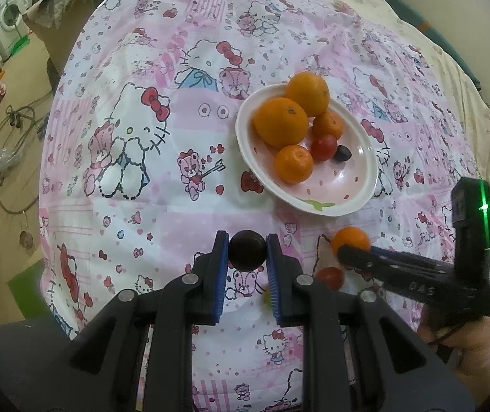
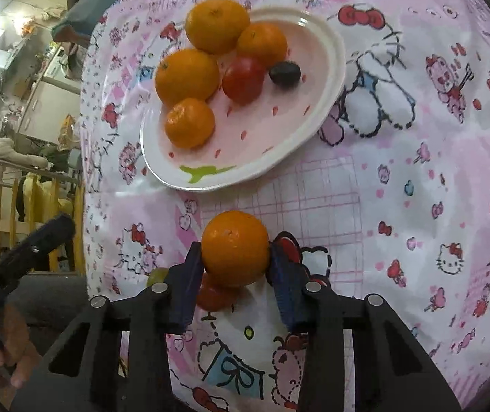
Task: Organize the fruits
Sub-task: 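Close the right gripper on a tangerine while the left gripper holds the dark plum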
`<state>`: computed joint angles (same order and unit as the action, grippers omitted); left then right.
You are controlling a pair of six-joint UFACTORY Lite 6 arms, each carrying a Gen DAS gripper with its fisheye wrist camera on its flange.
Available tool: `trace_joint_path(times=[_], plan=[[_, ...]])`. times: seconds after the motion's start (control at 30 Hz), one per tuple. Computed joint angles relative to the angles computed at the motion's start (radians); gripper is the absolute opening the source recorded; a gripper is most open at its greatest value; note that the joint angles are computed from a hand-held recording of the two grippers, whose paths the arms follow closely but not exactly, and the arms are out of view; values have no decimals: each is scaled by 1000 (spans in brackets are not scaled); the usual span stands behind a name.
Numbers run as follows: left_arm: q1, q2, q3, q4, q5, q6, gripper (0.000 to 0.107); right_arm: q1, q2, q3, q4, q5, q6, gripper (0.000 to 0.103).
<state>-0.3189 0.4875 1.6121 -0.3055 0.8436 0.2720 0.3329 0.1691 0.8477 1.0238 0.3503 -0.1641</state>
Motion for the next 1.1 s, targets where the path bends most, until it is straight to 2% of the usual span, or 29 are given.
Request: trace_joint_path(times=[0.2, 0.3, 0.8, 0.97, 1.1], plan=[[-12, -4, -17, 35, -29, -16, 18, 3, -66, -32, -25, -21, 28, 40], [-15, 12, 0, 46, -35, -41, 18, 14, -86, -32, -99, -31, 91, 40], [-28, 18, -25, 144, -109, -112, 18, -9, -236, -105, -137, -40, 130, 40], [-36, 10, -35, 128, -115, -98, 18, -62, -388, -204, -190, -17, 173, 40], [-33, 22, 6, 67, -83, -60, 18, -115, -528, -253, -318, 14, 290, 40]])
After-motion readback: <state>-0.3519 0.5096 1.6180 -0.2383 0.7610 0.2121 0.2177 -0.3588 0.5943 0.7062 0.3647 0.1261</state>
